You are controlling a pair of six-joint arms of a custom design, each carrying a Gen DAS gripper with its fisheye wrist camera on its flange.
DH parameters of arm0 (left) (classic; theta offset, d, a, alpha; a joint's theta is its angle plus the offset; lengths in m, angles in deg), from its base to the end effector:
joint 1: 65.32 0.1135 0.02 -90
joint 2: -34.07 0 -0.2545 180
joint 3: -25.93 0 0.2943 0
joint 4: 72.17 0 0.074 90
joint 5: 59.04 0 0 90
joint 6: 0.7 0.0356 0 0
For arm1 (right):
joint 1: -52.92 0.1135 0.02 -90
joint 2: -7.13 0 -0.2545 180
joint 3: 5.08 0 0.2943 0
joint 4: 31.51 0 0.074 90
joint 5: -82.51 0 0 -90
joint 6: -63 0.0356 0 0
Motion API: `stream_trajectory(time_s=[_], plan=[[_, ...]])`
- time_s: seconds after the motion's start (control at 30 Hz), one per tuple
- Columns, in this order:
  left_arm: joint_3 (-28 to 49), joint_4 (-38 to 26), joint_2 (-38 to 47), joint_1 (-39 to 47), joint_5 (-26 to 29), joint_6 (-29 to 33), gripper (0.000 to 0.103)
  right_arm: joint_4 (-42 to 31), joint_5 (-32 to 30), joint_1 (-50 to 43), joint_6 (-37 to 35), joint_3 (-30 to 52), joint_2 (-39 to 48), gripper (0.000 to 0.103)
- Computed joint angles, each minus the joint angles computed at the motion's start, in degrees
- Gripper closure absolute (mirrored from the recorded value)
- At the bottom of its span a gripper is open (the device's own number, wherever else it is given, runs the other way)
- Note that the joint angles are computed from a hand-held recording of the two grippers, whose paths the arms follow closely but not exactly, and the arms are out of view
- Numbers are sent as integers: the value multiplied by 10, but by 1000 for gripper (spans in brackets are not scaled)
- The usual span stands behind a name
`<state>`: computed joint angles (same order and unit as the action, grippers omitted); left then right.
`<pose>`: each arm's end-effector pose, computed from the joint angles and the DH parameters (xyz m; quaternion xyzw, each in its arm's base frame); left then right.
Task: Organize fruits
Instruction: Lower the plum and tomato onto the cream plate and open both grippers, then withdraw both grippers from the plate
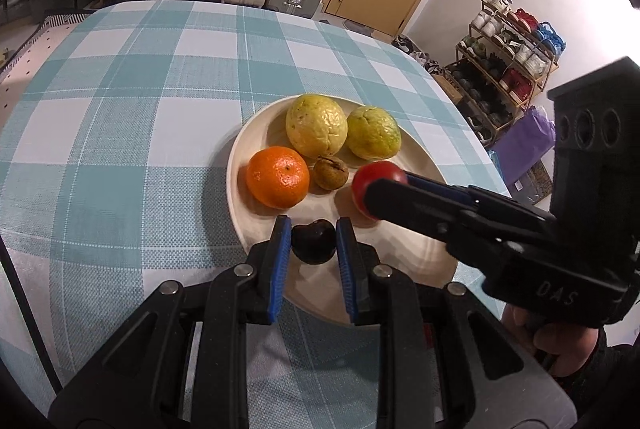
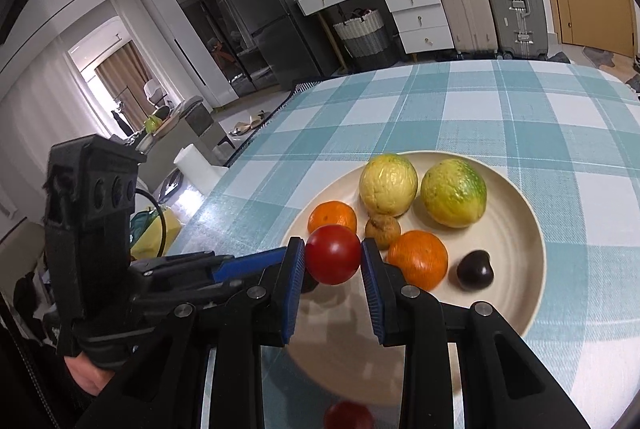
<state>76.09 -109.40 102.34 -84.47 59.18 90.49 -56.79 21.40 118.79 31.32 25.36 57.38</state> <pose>0.2452 -0.1030 0.1718 0.2349 0.8984 -0.2750 0.2490 0.1009 0.1832 0.1349 0.0361 0.8993 0.2190 0.3768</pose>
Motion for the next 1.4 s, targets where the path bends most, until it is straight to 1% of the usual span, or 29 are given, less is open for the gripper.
stream_trajectory(time_s=[0.23, 0.53, 0.6, 0.63, 0.7, 0.73, 0.8, 0.87, 1.07, 1.2, 1.3, 1.37, 1.4], plan=[[7, 6, 17, 4, 1, 2, 83, 37, -50, -45, -13, 4, 42, 74], [12, 7, 27, 12, 4, -4, 83, 55, -58, -58, -12, 12, 75, 73], [12, 3, 21, 11, -1, -3, 83, 57, -54, -58, -9, 12, 72, 68], [12, 2, 17, 11, -2, -2, 82, 56, -50, -55, -11, 10, 66, 64], [9, -3, 7, 11, 0, -1, 81, 42, -27, -44, -9, 11, 54, 62], [9, -8, 1, 11, 2, 1, 78, 35, -19, -38, -7, 10, 44, 62], [4, -15, -15, 10, 1, 0, 75, 25, -4, -29, -3, 1, 14, 61], [-1, -21, -33, 9, -3, -2, 74, -3, 22, -11, 12, -3, -16, 58], [-19, -49, -98, 5, -19, -5, 71, -110, 98, 51, 74, -13, -107, 56], [-33, -70, -148, 4, -27, -10, 61, -178, 144, 97, 128, -10, -139, 55], [-44, -87, -183, 2, -30, -12, 56, -225, 175, 135, 175, -3, -145, 52], [-53, -100, -211, -2, -34, -15, 52, -259, 197, 167, 215, 5, -139, 47], [-58, -107, -225, -4, -35, -16, 48, -278, 211, 186, 240, 10, -134, 45]])
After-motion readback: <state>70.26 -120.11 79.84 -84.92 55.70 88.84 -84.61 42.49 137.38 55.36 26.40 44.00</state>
